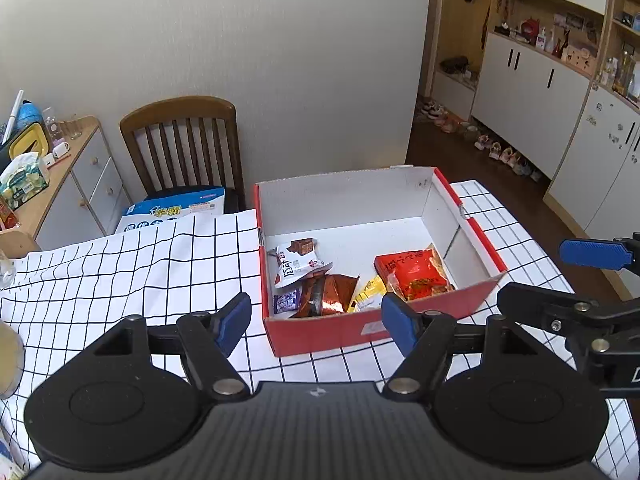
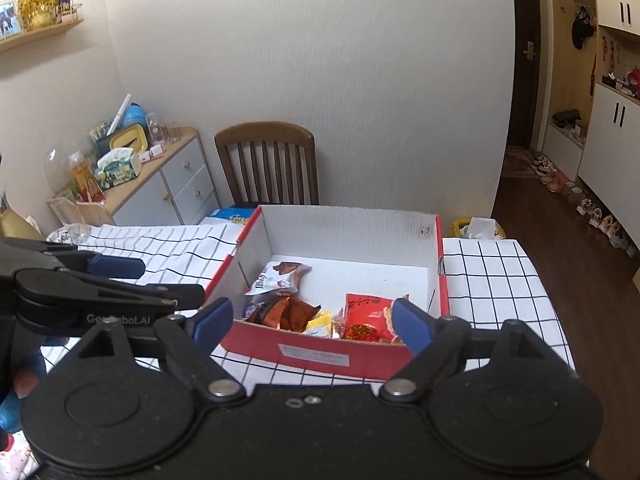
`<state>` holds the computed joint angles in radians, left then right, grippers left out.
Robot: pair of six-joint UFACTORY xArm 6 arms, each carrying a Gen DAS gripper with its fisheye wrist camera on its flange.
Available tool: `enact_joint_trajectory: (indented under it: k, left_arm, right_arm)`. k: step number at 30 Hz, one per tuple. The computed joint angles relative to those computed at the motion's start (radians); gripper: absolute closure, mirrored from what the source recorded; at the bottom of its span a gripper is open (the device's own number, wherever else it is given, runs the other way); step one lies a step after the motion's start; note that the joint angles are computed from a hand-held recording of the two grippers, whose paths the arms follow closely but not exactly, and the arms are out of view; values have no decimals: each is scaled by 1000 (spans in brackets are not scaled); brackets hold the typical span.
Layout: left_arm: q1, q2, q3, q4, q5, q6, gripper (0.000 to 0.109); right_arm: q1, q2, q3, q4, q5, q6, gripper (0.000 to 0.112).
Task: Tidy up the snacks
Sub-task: 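Withdraw both tools from the box toward the remaining snacks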
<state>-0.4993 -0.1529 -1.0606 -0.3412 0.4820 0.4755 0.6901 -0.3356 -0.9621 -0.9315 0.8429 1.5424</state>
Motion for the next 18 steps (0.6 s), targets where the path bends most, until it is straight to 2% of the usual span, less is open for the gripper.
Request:
enact_joint_trajectory:
  k: [4, 7, 14, 18]
  left_arm:
    - [16, -65, 50, -54, 15, 55, 36]
    - [30, -114, 89, -110, 29, 110, 31]
    - [52, -242, 202, -205, 32, 252, 31]
    - [73, -306, 257, -257, 44, 302, 23]
  right_arm:
    - [49, -15, -4, -23, 46, 35, 21]
    - [90, -24, -6, -34, 87, 54, 17]
    - [175, -42, 8, -56, 137, 138, 13]
    - [229, -44, 12, -69, 181, 192, 10]
